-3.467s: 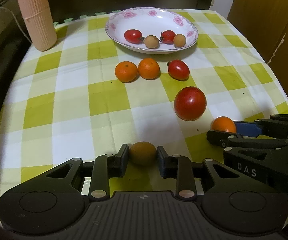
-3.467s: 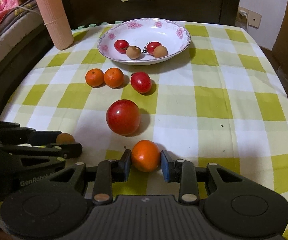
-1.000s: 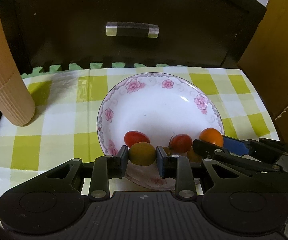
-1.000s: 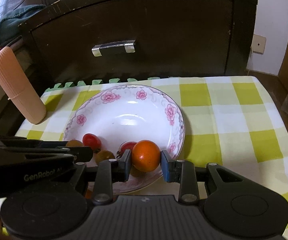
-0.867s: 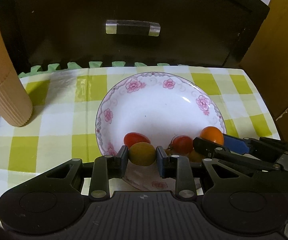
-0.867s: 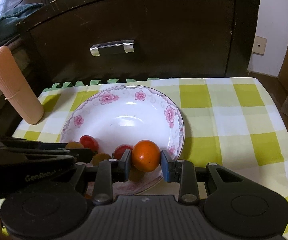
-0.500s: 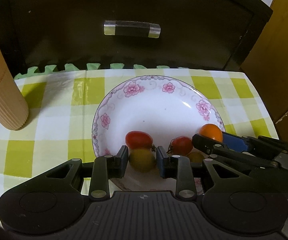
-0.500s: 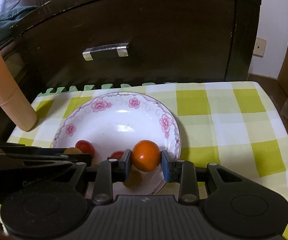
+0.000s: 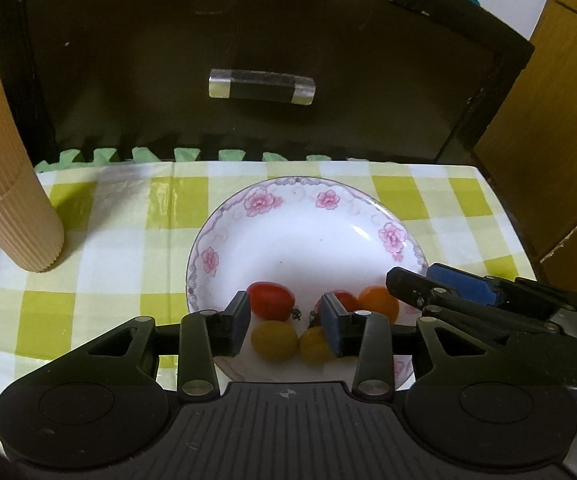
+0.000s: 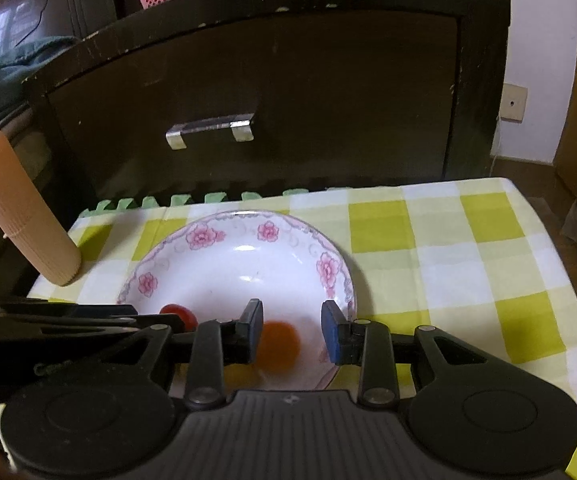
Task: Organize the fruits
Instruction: 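Lower both held fruits into the bowl and open both grippers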
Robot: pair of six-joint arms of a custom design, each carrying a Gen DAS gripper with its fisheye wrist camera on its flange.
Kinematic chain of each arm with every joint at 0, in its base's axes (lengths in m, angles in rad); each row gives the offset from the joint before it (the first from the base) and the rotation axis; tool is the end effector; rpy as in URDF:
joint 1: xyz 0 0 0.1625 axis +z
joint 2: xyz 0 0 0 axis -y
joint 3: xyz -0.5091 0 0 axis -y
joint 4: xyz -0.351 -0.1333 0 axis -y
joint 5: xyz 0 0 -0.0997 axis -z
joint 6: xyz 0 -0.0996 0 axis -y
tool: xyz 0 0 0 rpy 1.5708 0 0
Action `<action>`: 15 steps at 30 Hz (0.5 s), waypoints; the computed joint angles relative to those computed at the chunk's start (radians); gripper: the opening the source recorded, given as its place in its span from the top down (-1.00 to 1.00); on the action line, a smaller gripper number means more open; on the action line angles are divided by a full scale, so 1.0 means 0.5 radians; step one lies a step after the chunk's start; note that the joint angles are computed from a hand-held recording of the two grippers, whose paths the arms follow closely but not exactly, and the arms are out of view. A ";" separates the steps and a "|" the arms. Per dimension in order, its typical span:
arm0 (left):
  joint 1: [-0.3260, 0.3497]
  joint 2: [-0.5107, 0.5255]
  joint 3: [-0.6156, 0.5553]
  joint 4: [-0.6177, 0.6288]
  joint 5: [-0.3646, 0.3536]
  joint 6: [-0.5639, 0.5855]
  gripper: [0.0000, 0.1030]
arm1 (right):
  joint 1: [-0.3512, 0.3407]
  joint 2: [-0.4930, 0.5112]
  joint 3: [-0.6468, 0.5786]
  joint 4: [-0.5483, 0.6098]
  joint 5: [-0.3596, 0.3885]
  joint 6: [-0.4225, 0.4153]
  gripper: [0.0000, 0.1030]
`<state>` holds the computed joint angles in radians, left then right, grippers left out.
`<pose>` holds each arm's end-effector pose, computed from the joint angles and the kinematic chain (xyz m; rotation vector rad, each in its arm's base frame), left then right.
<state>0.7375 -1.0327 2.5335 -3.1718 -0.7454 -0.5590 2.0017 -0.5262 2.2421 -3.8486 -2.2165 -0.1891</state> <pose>-0.1509 -0.4160 0.1923 0.2823 2.4399 -0.7840 0.2823 -0.4384 0.0567 0.5231 -2.4096 0.8022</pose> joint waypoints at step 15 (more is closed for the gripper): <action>-0.128 -0.109 0.070 0.088 0.017 -0.108 0.06 | 0.100 -0.064 0.068 0.018 -0.063 0.098 0.40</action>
<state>0.6735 -1.0872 2.5686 -3.1280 -0.7370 -0.6128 2.0514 -0.5580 2.2762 -3.8396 -2.2478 -0.1404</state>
